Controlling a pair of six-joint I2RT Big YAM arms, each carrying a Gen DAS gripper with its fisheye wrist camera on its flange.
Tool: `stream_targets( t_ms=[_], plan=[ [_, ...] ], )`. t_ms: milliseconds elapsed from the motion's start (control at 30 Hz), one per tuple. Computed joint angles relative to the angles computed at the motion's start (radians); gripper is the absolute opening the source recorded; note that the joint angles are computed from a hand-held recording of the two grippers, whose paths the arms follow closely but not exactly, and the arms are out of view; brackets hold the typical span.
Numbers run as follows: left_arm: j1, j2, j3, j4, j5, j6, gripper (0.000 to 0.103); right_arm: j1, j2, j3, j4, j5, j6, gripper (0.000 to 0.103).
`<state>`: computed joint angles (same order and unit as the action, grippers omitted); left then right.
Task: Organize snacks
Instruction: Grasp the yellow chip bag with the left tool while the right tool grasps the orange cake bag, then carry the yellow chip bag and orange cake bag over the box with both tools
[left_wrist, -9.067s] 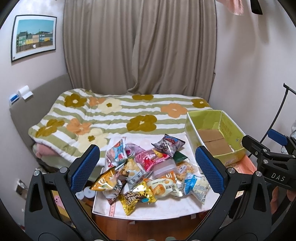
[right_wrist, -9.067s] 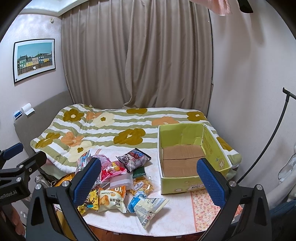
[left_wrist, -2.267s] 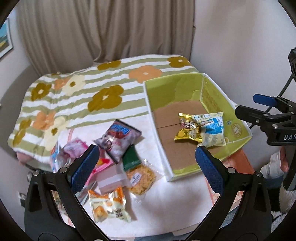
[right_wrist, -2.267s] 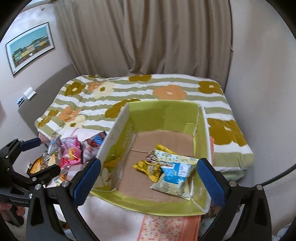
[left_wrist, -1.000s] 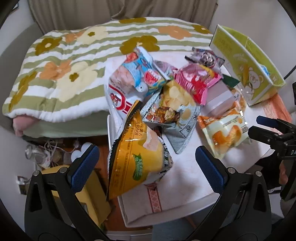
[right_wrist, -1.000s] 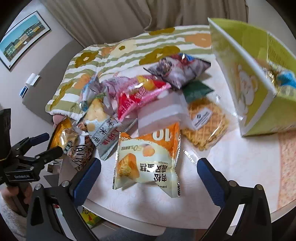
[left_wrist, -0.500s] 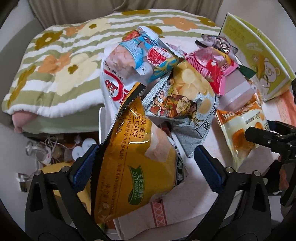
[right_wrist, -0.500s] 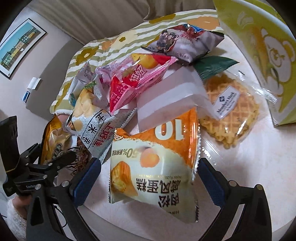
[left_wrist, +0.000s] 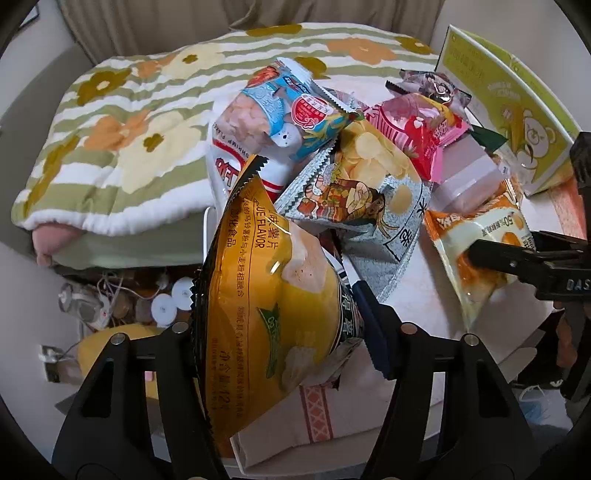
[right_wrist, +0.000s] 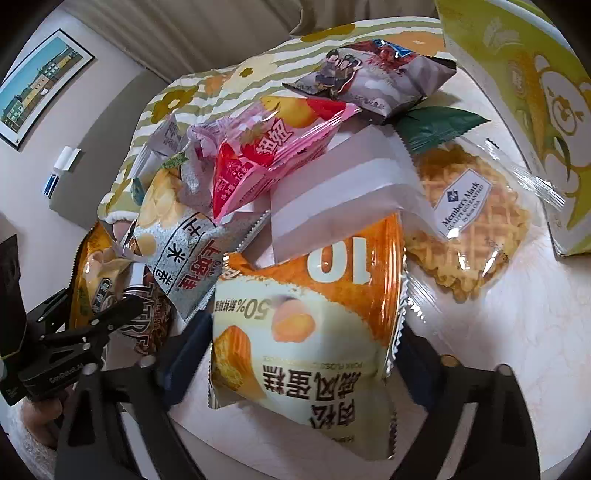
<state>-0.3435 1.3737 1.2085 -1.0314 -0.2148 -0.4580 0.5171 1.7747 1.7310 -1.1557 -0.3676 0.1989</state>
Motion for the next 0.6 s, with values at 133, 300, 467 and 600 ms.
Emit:
stream_targets(
  t_ms=[133, 300, 467, 600],
  plan=[
    [-0.001, -0.02, -0.014, -0.004, 0.006, -0.015, 0.058, 0.009, 0.0, 0.007, -0.002, 0.009, 0.0, 0.071],
    [-0.008, -0.048, -0.019, -0.017, 0.005, -0.03, 0.057, 0.018, -0.006, 0.015, -0.016, 0.029, -0.003, 0.066],
    [-0.015, -0.086, -0.015, -0.043, -0.003, -0.05, 0.057, 0.013, -0.029, 0.026, -0.041, 0.043, 0.014, 0.066],
    [-0.019, -0.122, -0.002, -0.064, -0.004, -0.069, 0.057, 0.008, -0.048, 0.048, -0.063, 0.059, 0.027, 0.066]
  ],
)
